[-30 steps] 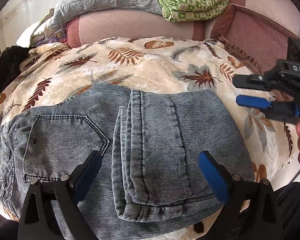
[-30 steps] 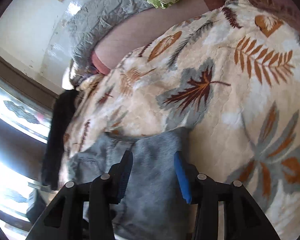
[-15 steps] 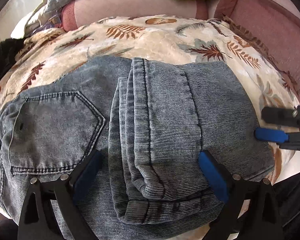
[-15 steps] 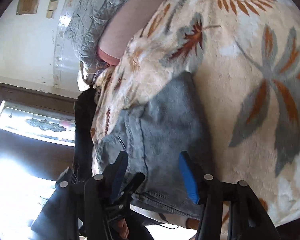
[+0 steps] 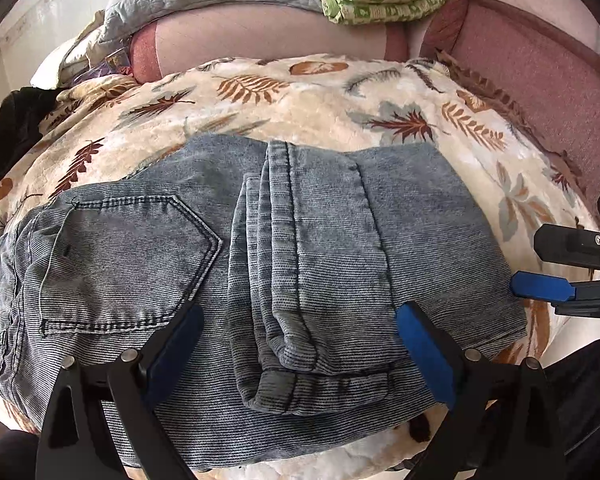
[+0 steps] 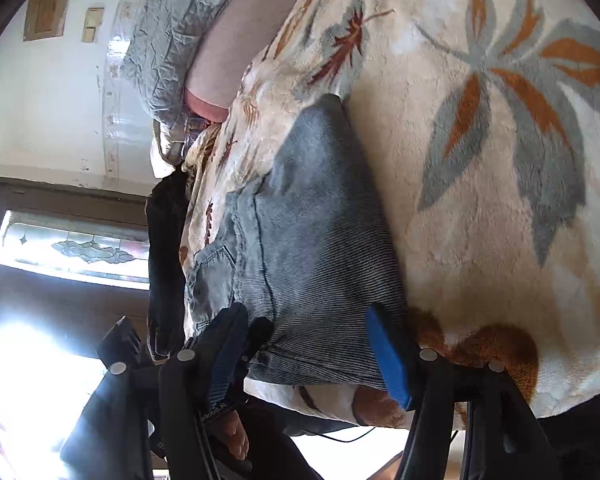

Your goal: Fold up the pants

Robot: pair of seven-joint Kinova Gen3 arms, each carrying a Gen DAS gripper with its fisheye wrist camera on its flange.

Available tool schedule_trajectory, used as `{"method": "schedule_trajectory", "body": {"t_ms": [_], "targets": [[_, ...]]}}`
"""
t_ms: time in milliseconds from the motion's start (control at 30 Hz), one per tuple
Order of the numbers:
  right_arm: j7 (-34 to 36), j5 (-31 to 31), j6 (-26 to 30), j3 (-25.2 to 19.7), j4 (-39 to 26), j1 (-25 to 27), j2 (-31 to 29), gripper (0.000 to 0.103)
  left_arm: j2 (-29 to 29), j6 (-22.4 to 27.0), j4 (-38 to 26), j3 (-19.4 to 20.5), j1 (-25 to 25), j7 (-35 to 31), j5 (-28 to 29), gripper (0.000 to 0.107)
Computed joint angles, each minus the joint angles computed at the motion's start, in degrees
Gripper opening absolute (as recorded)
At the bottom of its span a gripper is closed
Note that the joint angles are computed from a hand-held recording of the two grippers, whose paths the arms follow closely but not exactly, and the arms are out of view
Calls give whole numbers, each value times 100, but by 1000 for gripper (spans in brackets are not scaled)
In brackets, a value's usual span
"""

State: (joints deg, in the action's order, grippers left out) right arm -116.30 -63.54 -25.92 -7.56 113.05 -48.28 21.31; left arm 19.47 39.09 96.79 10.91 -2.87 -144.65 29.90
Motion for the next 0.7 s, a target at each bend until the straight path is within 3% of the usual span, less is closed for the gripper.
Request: {"method": "schedule_trajectory", "body": {"t_ms": [100,167,300,367,600,700], "targets": [[23,258,237,-292,-146,308,130,66,200,15,-75,-184,212,149,-194,98],[-330,478,290,-452,-135,472,301,65,109,-154,30,-56,162,218,-321,98],[-123,377,577,296,-100,78,-32,65,-36,-214,214,221,-245,-233,176,98],[-62,509,721,450,-198,189,-145,65,30,-153,149,89,-110,-248,144,98],[-1026,2071,1480,-273,-1033,1992,495,66,116,-254,208,167,-183,-442,218,98],[-1586,2545,1284,-785,-1004,2552,841,64,95,-350,292,220,-240,-652,352,98]]}}
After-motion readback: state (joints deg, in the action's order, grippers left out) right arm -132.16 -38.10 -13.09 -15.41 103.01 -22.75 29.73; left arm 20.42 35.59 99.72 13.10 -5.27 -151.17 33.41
